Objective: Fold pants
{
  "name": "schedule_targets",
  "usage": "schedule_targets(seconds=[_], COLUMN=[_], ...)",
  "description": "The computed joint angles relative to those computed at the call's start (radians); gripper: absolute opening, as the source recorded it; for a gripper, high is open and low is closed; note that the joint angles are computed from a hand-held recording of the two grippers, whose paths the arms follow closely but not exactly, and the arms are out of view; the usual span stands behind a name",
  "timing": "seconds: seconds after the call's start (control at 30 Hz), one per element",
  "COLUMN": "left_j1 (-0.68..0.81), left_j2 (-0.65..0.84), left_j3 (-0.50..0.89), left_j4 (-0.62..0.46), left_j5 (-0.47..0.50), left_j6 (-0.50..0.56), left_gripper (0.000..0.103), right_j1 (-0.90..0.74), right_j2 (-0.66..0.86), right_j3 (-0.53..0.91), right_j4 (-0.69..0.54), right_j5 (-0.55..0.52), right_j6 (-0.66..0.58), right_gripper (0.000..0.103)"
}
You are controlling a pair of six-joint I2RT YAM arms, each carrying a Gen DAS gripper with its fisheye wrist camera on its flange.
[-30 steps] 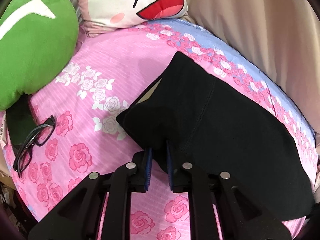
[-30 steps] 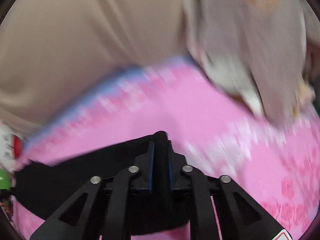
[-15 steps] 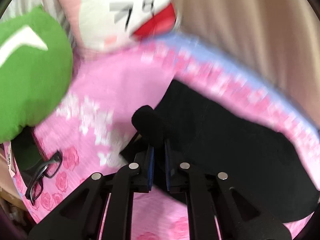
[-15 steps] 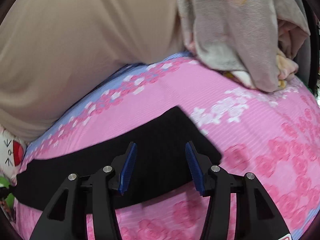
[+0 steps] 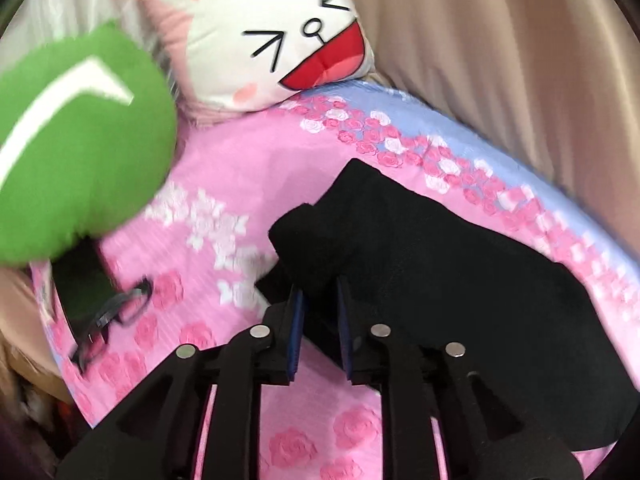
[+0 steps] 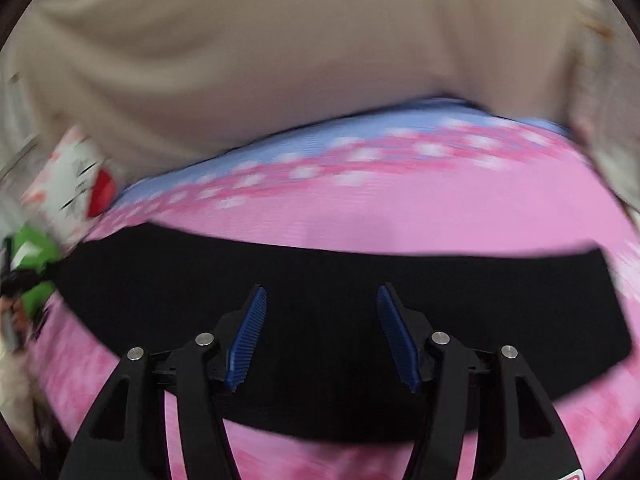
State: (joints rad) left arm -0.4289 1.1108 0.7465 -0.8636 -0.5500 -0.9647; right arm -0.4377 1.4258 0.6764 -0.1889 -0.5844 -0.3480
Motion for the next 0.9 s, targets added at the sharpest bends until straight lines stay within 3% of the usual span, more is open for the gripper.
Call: schedule_targets(seconds=[0.1,0.13,0.2,0.27,0.4,0.47,0.53,0.57,0.6,0.67,0.73,0.83,0.9], left_j1=[0.105,0.143,0.189,0.206,0.109,0.040,-0.044,-0.079,-0.110,-0.188,-0.244,-0.300,-0.306], left_j2=[0.154,0.134,-0.008,-0.124,-0.269,-0.290,-0.286,-0.272,-0.258,-0.204,-0.120,0.029,0.068], left_j3=[0.016,-0.021,-0.115,-0.160,-0.140,-0.124,-0.108,-0.103,-0.104,-0.105,-0.101,-0.086,-0.095], left_j4=[0.001,0.016,0.052,0.007,-0.151,-0.170,-0.159,-0.144,-0.119,-0.052,0.033,0.179,0.247], left_j5=[-0.007,0.016,0.083,0.075,-0.035,-0.068,-0.091,-0.096,-0.100,-0.110,-0.113,-0.082,-0.046], left_j6=[0.011,0.020,0.052,0.076,0.048,0.031,0.024,0.022,0.025,0.024,0.022,0.033,0.030], left_gripper=[0.027,0.029,0.047,0.048,0.048,0.052,0.057,0.058,0.058,0.058,0.058,0.060,0.060], right_j1=[0.298,0.360,0.506,0.610,0.745,0.788,0.821,0.830,0.842,0.882,0.886,0.860,0.851], right_j2=[0.145,0.196,0.338,0.477,0.749,0.874,0.972,0.992,0.991,0.937,0.932,1.039,1.026], right_j3=[0.108,0.148,0.285,0.451,0.827,1.008,1.137,1.158,1.146,1.059,1.059,1.203,1.183], right_j4=[0.044,0.055,0.072,0.037,-0.103,-0.205,-0.310,-0.338,-0.324,-0.229,-0.171,-0.236,-0.229], right_j5=[-0.021,-0.019,0.025,0.059,0.151,0.200,0.271,0.274,0.282,0.370,0.404,0.407,0.389], right_j6=[0.147,0.181,0.266,0.318,0.367,0.355,0.314,0.288,0.262,0.223,0.254,0.296,0.311], right_gripper=[0.060,0.060,0.060,0.060,0.060,0.060,0.053,0.025,0.011,0.009,0.005,0.005,0.009])
